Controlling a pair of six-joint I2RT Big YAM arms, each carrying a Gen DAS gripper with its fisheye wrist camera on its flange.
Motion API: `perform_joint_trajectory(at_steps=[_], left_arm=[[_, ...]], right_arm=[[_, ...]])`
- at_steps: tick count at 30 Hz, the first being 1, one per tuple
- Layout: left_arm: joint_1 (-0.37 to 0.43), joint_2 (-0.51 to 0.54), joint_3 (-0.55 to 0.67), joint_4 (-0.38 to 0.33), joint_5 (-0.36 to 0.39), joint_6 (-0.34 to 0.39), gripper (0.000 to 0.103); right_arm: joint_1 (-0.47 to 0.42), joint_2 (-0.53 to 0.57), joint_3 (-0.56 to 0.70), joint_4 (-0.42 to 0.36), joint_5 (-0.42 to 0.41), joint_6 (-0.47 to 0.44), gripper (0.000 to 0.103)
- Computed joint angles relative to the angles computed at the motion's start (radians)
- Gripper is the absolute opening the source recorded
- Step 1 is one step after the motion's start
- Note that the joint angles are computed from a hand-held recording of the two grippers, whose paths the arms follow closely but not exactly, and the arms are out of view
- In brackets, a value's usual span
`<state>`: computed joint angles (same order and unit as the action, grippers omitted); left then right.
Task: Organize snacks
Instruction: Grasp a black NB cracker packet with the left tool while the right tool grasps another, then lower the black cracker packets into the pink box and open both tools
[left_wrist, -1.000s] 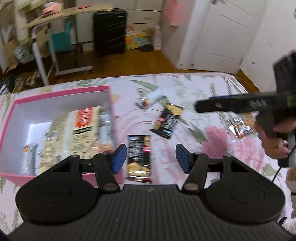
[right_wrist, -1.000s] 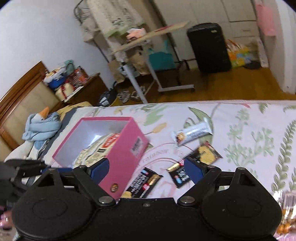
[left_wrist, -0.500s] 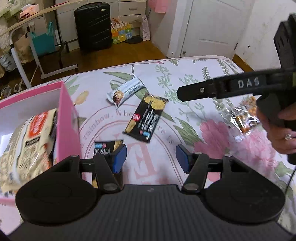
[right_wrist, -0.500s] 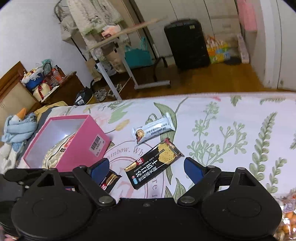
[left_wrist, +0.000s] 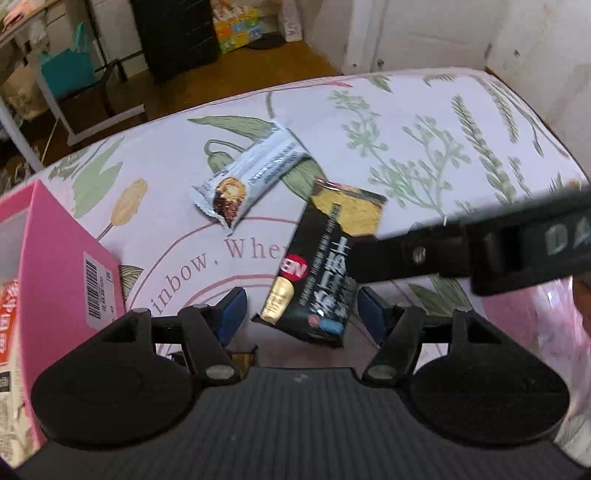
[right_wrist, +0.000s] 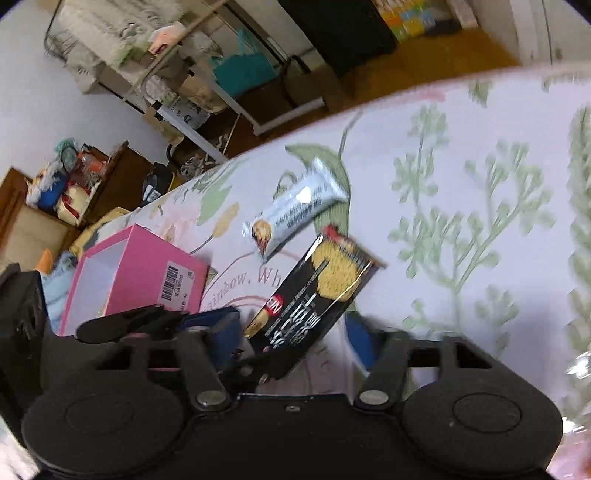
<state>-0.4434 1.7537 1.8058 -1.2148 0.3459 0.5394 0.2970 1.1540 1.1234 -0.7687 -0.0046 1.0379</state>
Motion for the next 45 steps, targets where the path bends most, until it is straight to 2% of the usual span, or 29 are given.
perform_joint_trajectory(at_steps=[4,6,8,9,11,12,16,23,27,32,37,39,45], left_arm=[[0.003,0.050,0.042,-0.053,0.021,-0.011,0.072],[-0.003,0.031,0.005,-0.008,0.004,0.015,0.073],[-0.008,0.016,-0.012,-0.012,-0.013,0.048,0.063],[-0.008,0.005,-0.021,-0.015,-0.015,0.049,0.061],[-0.004,-0.001,-0.014,-0.054,-0.007,0.031,0.053],[-0.001,-0.002,-0.008,-0.076,0.003,0.019,0.050],[-0.001,-0.035,-0.037,-0.095,-0.009,-0.006,0.049],[0.009,-0.113,-0.091,-0.130,-0.003,-0.005,0.049],[0.037,-0.146,-0.093,-0.196,0.062,0.006,0.049],[0.071,-0.222,-0.147,-0.228,0.101,0.059,0.049],[0.117,-0.288,-0.174,-0.268,0.116,0.111,0.049],[0.141,-0.310,-0.173,-0.274,0.123,0.144,0.049],[0.240,-0.305,-0.071,-0.334,0.162,0.184,0.049]], right_arm=[[0.004,0.038,0.008,0.003,-0.021,0.024,0.059],[0.011,0.047,0.002,0.027,-0.020,0.041,0.059],[0.021,0.051,-0.004,0.051,-0.007,0.062,0.059],[0.030,0.051,-0.005,0.054,0.012,0.069,0.059],[0.044,0.047,-0.008,0.056,0.035,0.069,0.055],[0.057,0.044,-0.010,0.058,0.049,0.074,0.050],[0.108,0.033,-0.007,0.022,0.112,0.081,0.045],[0.170,-0.033,-0.025,-0.007,0.155,0.132,0.042],[0.237,-0.072,-0.016,-0.057,0.215,0.180,0.042],[0.322,-0.097,-0.004,-0.095,0.266,0.217,0.042],[0.391,-0.057,0.092,-0.186,0.279,0.202,0.042],[0.405,-0.023,0.156,-0.229,0.281,0.164,0.042],[0.424,0.054,0.296,-0.243,0.286,0.041,0.042]])
